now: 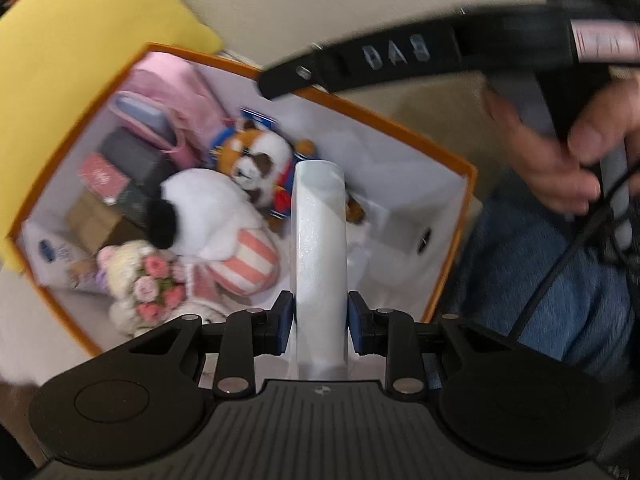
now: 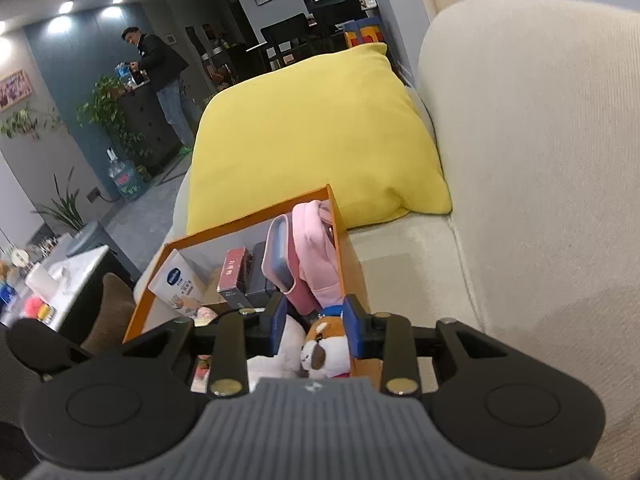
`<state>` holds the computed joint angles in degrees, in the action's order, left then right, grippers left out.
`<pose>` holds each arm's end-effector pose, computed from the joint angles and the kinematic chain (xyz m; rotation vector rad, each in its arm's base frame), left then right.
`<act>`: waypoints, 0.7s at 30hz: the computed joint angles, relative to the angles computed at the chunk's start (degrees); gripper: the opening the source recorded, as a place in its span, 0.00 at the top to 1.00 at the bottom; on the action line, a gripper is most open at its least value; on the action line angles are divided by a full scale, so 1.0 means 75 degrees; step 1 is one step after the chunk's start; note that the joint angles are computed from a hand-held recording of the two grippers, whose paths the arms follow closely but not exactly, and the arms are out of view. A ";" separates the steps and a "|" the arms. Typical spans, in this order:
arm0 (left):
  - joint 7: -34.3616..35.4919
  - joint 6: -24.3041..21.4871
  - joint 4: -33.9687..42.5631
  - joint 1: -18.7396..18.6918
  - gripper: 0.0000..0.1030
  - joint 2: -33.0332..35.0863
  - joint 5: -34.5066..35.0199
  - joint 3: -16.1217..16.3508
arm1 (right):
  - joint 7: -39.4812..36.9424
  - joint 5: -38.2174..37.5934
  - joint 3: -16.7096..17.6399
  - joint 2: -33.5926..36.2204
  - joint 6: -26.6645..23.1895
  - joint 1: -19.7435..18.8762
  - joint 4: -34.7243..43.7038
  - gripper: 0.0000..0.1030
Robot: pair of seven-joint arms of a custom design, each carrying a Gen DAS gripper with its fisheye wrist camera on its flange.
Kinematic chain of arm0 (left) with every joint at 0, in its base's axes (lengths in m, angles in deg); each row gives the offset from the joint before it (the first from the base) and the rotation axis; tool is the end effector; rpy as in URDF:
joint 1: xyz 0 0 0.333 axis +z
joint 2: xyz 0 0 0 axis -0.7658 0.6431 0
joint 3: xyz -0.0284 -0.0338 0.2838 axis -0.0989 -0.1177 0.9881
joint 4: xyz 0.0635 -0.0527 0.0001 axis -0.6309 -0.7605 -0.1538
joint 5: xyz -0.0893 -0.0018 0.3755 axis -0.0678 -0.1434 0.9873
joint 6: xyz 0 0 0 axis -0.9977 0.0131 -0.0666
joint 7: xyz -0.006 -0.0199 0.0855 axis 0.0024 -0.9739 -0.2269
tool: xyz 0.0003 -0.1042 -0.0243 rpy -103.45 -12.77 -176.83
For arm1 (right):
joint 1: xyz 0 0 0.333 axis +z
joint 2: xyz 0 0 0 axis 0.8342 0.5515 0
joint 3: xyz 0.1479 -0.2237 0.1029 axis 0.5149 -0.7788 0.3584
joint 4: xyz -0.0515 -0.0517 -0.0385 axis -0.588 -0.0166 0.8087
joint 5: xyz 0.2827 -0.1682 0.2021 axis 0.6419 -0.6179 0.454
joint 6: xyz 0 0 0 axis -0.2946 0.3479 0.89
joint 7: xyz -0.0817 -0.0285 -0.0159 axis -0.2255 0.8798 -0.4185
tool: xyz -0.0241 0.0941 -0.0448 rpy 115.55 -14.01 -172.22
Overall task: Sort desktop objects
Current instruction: 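Lower the bunny into the shoebox with the right tool while the left tool lowers the tube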
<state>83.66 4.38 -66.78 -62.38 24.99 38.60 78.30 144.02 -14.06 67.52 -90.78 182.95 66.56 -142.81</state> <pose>0.5682 -0.2538 0.6060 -0.0113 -3.0777 0.4340 0.4593 0.1754 0.5711 -1.0951 1.9835 -0.6676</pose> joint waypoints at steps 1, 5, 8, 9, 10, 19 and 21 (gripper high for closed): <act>0.0181 -0.0170 0.0195 -0.0023 0.69 0.0142 0.0077 -0.0023 | 0.0009 0.0058 -0.0050 -0.0007 0.0107 0.0012 -0.0048 0.67; 0.0737 -0.1235 0.1495 -0.0268 0.69 0.1028 0.0578 -0.0038 | 0.0019 0.0062 -0.0035 0.0019 0.0210 -0.0014 -0.0068 0.67; 0.1476 -0.1228 0.1442 -0.0436 0.69 0.1041 0.0996 -0.0007 | -0.0085 0.0134 -0.0072 0.0055 0.0269 0.0033 -0.0058 0.67; 0.1635 -0.1174 0.1358 -0.0505 0.69 0.1005 0.1146 0.0009 | -0.0188 0.0241 -0.0119 0.0085 0.0277 0.0082 -0.0047 0.67; 0.1705 -0.1186 0.1364 -0.0574 0.69 0.1027 0.1266 0.0025 | -0.0289 0.0343 -0.0160 0.0130 0.0285 0.0121 -0.0032 0.67; 0.1709 -0.1298 0.1478 -0.0686 0.69 0.1184 0.1344 0.0105 | -0.0644 0.0726 -0.0225 0.0223 0.0374 0.0187 -0.0057 0.67; 0.1758 -0.1310 0.1435 -0.0613 0.70 0.1143 0.1246 0.0097 | -0.0661 0.0762 -0.0229 0.0218 0.0405 0.0177 -0.0074 0.67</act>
